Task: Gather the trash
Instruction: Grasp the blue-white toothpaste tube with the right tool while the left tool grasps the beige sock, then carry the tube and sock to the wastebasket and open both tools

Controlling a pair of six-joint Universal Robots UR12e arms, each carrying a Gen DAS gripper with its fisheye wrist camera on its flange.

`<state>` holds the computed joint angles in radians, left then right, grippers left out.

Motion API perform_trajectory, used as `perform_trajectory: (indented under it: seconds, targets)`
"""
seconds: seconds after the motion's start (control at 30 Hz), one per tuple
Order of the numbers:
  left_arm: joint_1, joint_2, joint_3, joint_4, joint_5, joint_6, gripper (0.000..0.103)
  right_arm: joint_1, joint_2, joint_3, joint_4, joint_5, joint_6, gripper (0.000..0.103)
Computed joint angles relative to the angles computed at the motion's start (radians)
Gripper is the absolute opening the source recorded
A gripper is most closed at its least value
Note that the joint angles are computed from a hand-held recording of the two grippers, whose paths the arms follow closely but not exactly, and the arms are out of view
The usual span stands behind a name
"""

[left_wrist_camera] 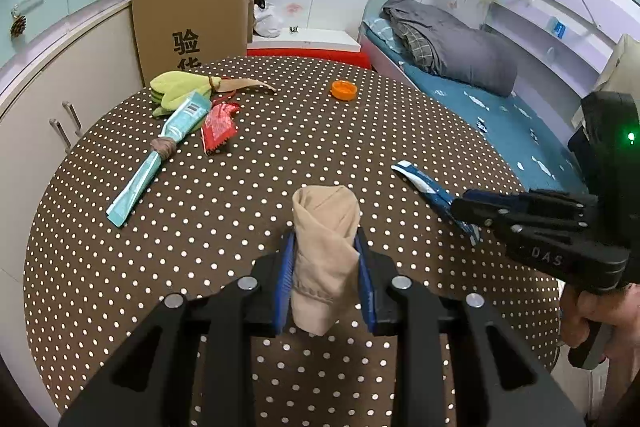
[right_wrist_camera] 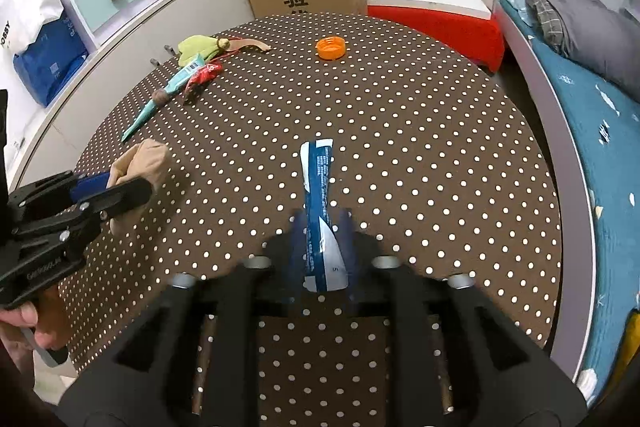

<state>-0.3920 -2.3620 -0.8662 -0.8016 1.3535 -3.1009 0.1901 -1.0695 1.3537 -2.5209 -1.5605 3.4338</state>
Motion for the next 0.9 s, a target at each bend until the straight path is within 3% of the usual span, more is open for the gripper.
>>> perform_trajectory:
  seconds: [0.03,0.1,0.13,0.17,0.23,0.33,0.47,0.7,0.8,0.9]
  targets:
    - [0.001,0.001,-0.002,0.001,0.0,-0.001,0.028,0.002,0.003,-0.002,-0.009,-0.006,-0.003,0.056]
    - [0.001,0.002,-0.001,0.003,0.0,-0.005,0.028,0.005,0.018,-0.022,-0.008,-0.007,-0.022,0.055]
    - [0.001,0.002,-0.001,0.005,0.0,-0.007,0.028,0.006,0.027,-0.035,0.002,-0.009,-0.031,0.045]
    - [0.001,0.002,0.001,0.007,-0.001,-0.008,0.028,0.01,0.04,-0.054,0.021,-0.019,-0.05,0.021]
    - [0.0,0.001,0.004,0.014,0.0,-0.008,0.028,0.022,0.058,-0.08,0.047,-0.072,-0.085,0.014]
    - [-0.001,-0.002,0.013,0.016,-0.003,-0.009,0.028,0.018,0.055,-0.077,0.036,-0.024,-0.093,0.012]
    - [-0.004,-0.016,0.044,0.01,-0.008,-0.005,0.028,-0.006,0.021,-0.021,-0.068,0.068,-0.049,0.012]
    - [-0.021,-0.055,0.132,-0.009,-0.035,-0.005,0.028,-0.055,-0.058,0.093,-0.256,0.159,0.028,0.012]
    - [-0.031,-0.077,0.18,-0.018,-0.054,0.004,0.028,-0.074,-0.092,0.14,-0.334,0.159,0.062,0.012]
    - [-0.046,-0.108,0.247,-0.04,-0.08,0.018,0.028,-0.087,-0.126,0.181,-0.374,0.103,0.081,0.012]
